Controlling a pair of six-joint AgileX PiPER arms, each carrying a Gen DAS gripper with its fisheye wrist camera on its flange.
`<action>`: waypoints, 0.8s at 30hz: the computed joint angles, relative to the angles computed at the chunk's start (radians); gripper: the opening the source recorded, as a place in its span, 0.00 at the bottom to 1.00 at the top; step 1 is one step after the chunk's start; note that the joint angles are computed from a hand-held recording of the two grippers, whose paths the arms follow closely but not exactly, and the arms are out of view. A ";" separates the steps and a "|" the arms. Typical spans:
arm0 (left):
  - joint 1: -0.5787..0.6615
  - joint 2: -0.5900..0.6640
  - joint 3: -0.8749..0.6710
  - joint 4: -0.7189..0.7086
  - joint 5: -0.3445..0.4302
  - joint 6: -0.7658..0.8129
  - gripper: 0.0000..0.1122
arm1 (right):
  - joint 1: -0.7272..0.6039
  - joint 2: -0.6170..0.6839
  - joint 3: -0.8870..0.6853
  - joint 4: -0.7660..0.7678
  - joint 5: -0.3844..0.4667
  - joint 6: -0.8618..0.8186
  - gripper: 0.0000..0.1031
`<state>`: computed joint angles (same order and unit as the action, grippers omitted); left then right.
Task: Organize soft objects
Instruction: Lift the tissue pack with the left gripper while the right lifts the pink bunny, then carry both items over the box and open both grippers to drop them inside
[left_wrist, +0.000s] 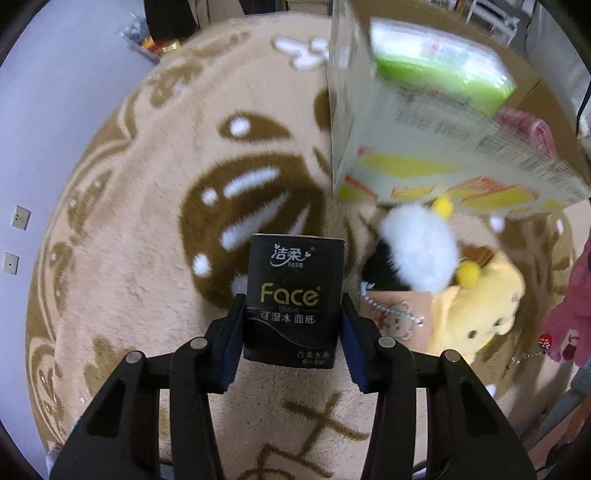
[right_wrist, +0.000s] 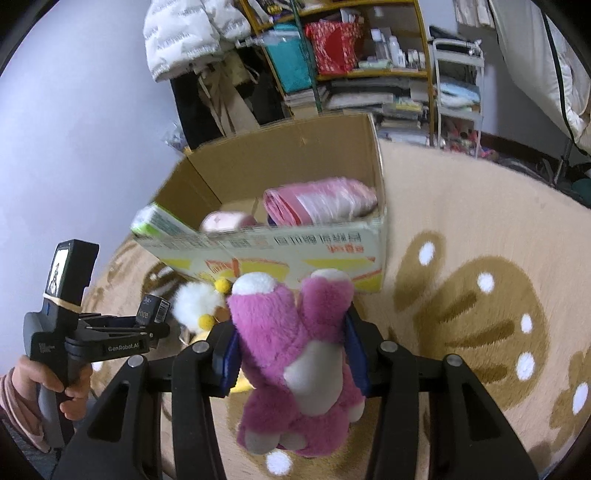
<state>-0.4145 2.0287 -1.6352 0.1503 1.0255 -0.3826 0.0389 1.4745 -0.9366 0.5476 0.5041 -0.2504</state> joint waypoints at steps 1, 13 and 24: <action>0.002 -0.031 0.028 0.011 -0.021 -0.005 0.41 | -0.002 -0.017 0.008 0.025 -0.009 -0.025 0.49; -0.045 -0.277 0.139 0.119 -0.322 -0.077 0.41 | -0.007 -0.139 0.022 0.241 -0.134 -0.261 0.49; -0.067 -0.236 -0.002 0.233 -0.424 -0.135 0.41 | -0.016 -0.054 -0.123 0.302 -0.165 -0.382 0.49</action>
<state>-0.4811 1.7924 -1.6376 0.3833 0.6015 -0.5180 0.0227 1.4207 -1.0596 0.8492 0.3395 -0.6321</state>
